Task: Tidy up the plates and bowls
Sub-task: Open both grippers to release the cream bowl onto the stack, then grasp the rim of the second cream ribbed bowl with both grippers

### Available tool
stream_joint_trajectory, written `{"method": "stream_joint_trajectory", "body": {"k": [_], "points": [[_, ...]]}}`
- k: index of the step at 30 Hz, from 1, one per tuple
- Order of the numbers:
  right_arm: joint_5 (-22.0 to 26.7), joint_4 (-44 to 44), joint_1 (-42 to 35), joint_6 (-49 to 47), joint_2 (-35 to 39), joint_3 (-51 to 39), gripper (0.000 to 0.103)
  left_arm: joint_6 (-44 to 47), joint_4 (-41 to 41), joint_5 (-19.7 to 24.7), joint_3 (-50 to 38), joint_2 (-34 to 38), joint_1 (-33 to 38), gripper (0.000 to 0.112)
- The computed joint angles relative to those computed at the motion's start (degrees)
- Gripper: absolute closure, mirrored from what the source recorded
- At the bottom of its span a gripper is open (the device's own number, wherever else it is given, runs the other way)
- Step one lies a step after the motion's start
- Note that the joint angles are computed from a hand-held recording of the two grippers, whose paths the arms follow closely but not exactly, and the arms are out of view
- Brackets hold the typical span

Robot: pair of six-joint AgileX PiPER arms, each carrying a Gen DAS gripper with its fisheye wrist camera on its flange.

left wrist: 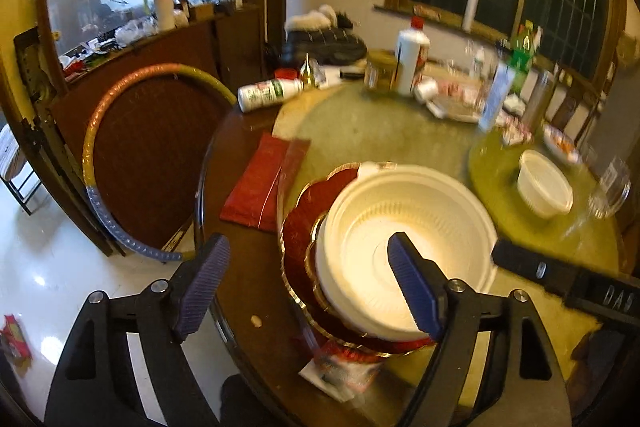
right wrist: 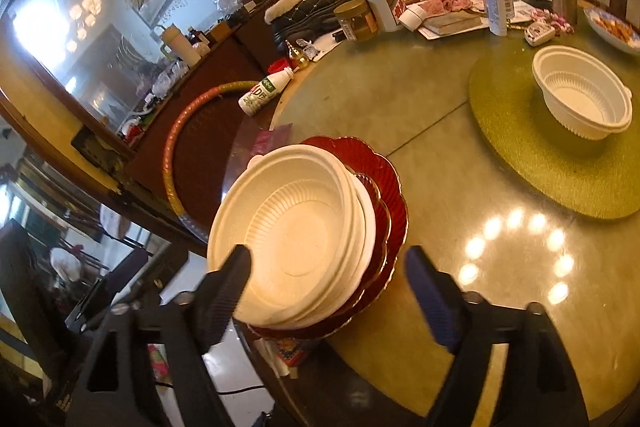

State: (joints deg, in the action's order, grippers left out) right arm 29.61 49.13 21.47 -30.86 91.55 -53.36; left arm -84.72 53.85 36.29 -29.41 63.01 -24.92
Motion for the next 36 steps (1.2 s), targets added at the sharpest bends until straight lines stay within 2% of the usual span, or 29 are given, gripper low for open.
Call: {"method": "stream_joint_trajectory", "body": {"k": [4,8,9,14,18,23,26,30,34,36], "points": [[4.52,5.62,-5.3,-7.59,-0.69,2.23,0.019,-10.54,4.33,-0.29,-0.05,-2.62,-3.85,0.028],[8.52,8.79,-15.18,-13.52,-1.27,5.01,0.018,-16.19,7.78,-1.1,-4.8,2.67,-10.29,0.028],[9.45,9.07,-17.47,-14.56,-1.16,5.15,0.018,-15.85,7.72,-1.59,-6.2,4.19,-11.16,0.028],[14.48,10.79,-34.06,-19.08,1.67,3.17,0.018,-7.1,0.17,-10.94,-20.08,20.3,-12.65,0.028],[18.03,10.08,-42.93,-16.63,8.04,-3.46,0.017,5.86,-12.66,-12.03,-34.73,34.64,-12.91,0.028],[18.78,6.71,-45.32,-9.86,17.03,-16.21,0.019,22.91,-29.57,-3.8,-58.01,52.81,-11.64,0.028],[18.75,3.02,-44.27,-3.16,23.06,-25.18,0.024,25.44,-34.4,-0.07,-67.04,59.48,-10.8,0.028],[20.23,-1.23,-42.78,4.38,30.7,-35.84,0.033,24.18,-33.63,5.07,-76.4,66.15,-10.39,0.028],[20.24,-3.4,-41.64,8.3,35.55,-42.16,0.046,23.89,-33.56,7.29,-82.12,70.51,-9.63,0.028],[19.75,-2.74,-40.98,8.34,36.93,-43.24,0.049,23.32,-33.28,8.2,-83.49,71.91,-9.42,0.031]]}}
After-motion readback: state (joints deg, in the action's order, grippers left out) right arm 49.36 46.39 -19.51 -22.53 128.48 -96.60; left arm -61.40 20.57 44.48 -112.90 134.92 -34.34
